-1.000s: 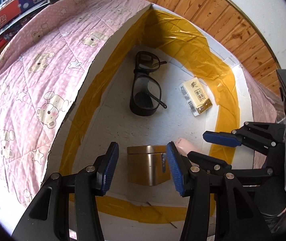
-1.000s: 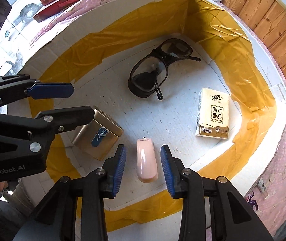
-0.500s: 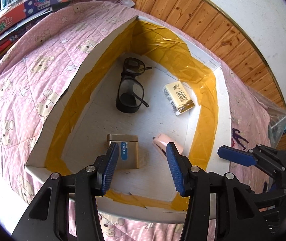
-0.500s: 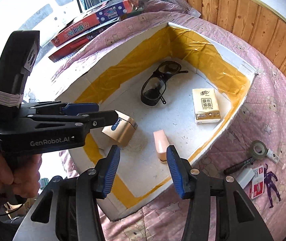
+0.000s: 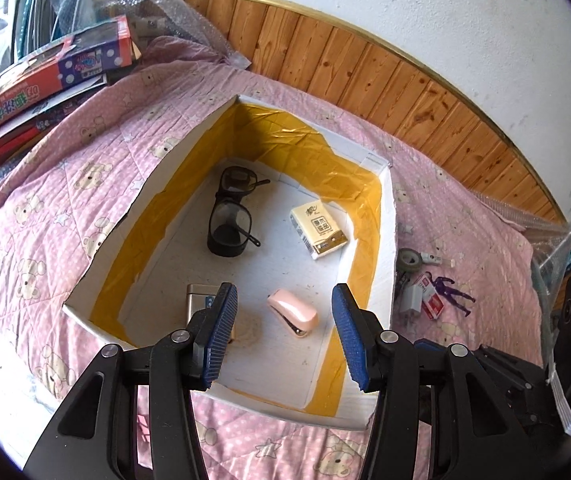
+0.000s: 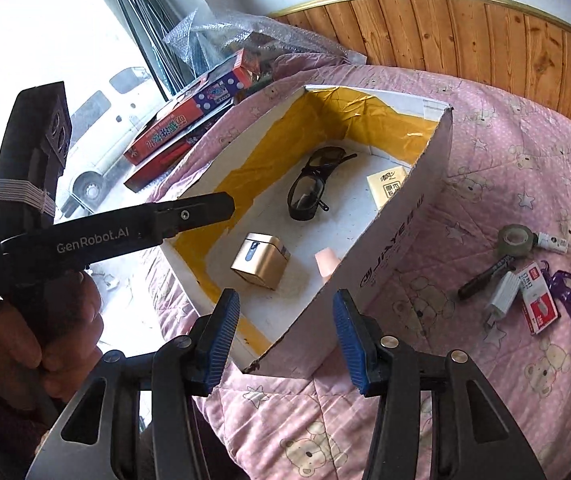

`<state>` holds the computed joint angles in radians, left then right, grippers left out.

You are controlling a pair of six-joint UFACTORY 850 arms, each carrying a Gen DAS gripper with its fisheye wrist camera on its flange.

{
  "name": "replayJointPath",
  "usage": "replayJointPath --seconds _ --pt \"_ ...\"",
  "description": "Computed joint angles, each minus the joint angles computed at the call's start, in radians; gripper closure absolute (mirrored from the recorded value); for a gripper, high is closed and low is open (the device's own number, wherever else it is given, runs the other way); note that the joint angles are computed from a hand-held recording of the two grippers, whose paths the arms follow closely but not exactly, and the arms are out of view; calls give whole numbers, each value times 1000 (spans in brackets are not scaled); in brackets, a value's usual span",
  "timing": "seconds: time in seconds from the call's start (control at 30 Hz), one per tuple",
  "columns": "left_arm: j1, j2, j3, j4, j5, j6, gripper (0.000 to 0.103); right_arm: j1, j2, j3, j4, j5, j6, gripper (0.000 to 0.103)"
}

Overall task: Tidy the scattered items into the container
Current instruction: 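Move both grippers back toward the remaining items beside the box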

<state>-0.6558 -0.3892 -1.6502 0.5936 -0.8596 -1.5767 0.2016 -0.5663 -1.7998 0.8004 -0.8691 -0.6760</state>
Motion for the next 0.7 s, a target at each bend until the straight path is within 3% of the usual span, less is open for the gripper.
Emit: replayJointPath --seconds 0.17,0.4,0.6,0.7 --pt "-27 14 21 61 -3 -71 51 -25 57 102 159 18 -83 53" --pt "-67 13 4 137 -67 -99 51 -59 115 239 365 9 -212 53" --pt "-113 -25 -65 202 -116 -34 51 -86 143 305 446 -8 -282 53" --pt "-131 -51 -105 211 -103 11 51 -100 150 326 456 -10 -296 53"
